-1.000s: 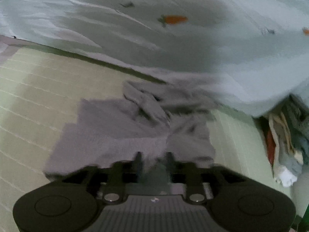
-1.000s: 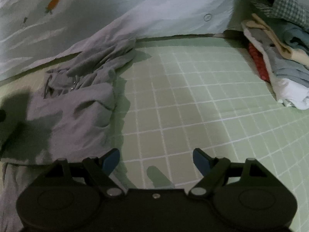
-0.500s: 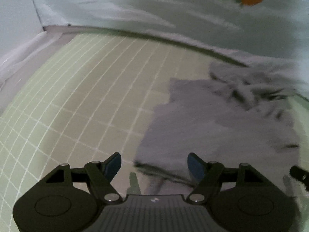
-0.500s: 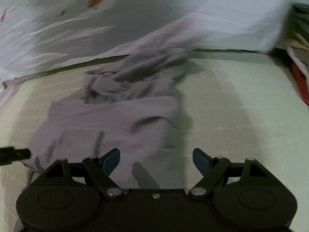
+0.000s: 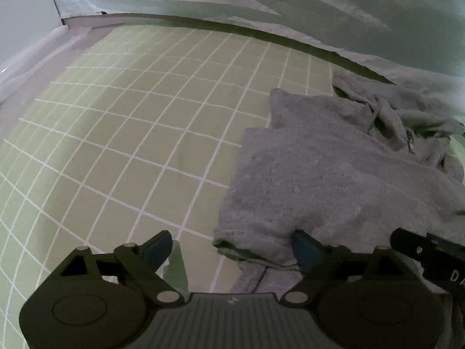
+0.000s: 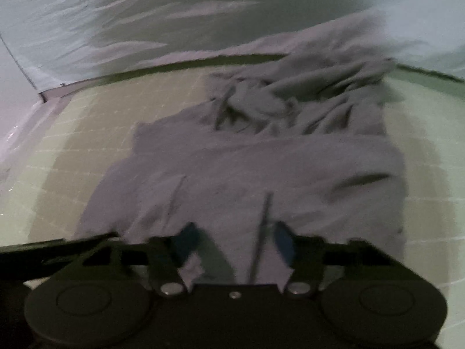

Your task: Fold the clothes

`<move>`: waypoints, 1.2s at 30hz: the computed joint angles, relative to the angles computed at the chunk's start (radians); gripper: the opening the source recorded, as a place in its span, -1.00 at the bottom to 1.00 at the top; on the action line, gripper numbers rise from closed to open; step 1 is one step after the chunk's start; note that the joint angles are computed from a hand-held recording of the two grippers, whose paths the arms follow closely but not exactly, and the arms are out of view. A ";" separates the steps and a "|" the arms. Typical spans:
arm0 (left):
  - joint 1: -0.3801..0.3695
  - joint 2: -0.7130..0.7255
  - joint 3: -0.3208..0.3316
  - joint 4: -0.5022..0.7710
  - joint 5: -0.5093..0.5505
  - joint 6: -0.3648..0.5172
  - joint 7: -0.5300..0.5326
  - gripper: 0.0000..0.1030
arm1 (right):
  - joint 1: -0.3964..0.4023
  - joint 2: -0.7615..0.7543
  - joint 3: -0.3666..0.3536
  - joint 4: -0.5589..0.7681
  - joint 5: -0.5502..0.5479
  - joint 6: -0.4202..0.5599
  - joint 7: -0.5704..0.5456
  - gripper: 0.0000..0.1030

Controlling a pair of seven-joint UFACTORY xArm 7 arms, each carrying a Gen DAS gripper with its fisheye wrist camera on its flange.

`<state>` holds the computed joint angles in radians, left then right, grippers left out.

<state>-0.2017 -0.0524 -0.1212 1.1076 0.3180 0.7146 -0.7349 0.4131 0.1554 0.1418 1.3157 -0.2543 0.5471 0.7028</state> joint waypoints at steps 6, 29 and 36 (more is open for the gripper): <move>-0.007 -0.007 -0.010 0.024 0.037 0.026 -0.018 0.75 | -0.027 -0.071 0.013 -0.064 0.076 -0.071 -0.117 -0.90; -0.054 0.094 0.006 0.165 0.011 0.043 -0.021 0.79 | -0.182 -0.183 -0.023 -0.166 0.176 0.002 -0.119 0.10; -0.051 0.350 0.054 0.472 -0.021 -0.062 0.039 0.80 | -0.228 -0.040 -0.085 -0.012 0.029 -0.079 0.048 0.40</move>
